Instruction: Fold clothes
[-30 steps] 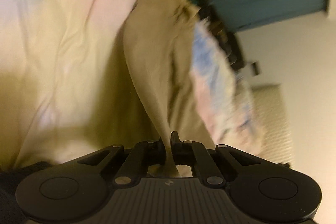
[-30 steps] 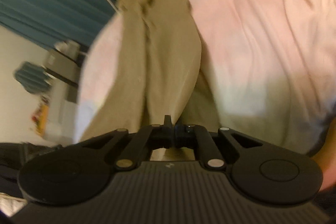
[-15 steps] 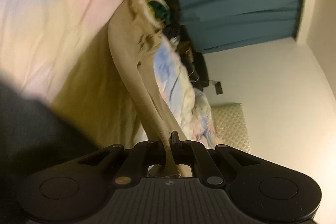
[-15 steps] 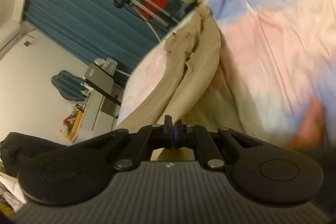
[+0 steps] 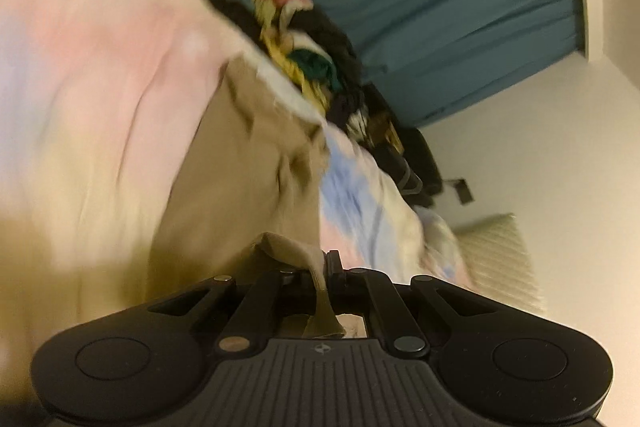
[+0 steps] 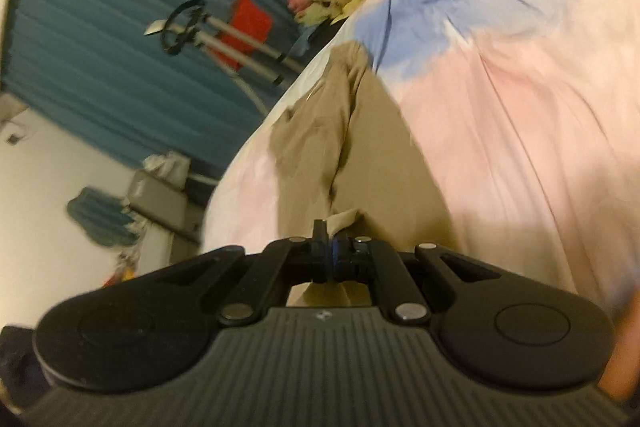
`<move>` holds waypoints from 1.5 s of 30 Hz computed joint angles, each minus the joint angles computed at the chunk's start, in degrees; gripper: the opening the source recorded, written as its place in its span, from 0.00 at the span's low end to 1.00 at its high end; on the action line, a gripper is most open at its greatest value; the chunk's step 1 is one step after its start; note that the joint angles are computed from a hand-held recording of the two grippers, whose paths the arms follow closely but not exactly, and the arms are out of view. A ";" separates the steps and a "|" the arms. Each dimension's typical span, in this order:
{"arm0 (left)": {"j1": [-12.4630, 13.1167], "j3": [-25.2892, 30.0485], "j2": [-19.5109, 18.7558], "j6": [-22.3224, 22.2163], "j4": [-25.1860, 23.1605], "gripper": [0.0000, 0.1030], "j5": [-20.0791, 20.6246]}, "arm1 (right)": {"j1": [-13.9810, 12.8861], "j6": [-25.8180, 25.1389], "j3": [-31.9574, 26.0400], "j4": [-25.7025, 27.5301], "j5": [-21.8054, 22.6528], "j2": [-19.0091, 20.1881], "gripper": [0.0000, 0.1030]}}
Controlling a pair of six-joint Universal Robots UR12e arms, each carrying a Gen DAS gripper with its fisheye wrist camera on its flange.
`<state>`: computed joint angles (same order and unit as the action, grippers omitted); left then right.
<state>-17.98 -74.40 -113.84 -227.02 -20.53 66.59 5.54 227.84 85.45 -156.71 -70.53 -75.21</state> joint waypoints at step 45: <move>-7.46 6.95 -5.89 29.29 -5.36 0.96 24.89 | 6.86 -29.19 -9.17 -2.58 -21.74 9.73 0.91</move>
<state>-25.44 -67.44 -119.73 -197.74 -25.89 91.48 12.40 198.65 76.28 -159.29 -92.27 -65.48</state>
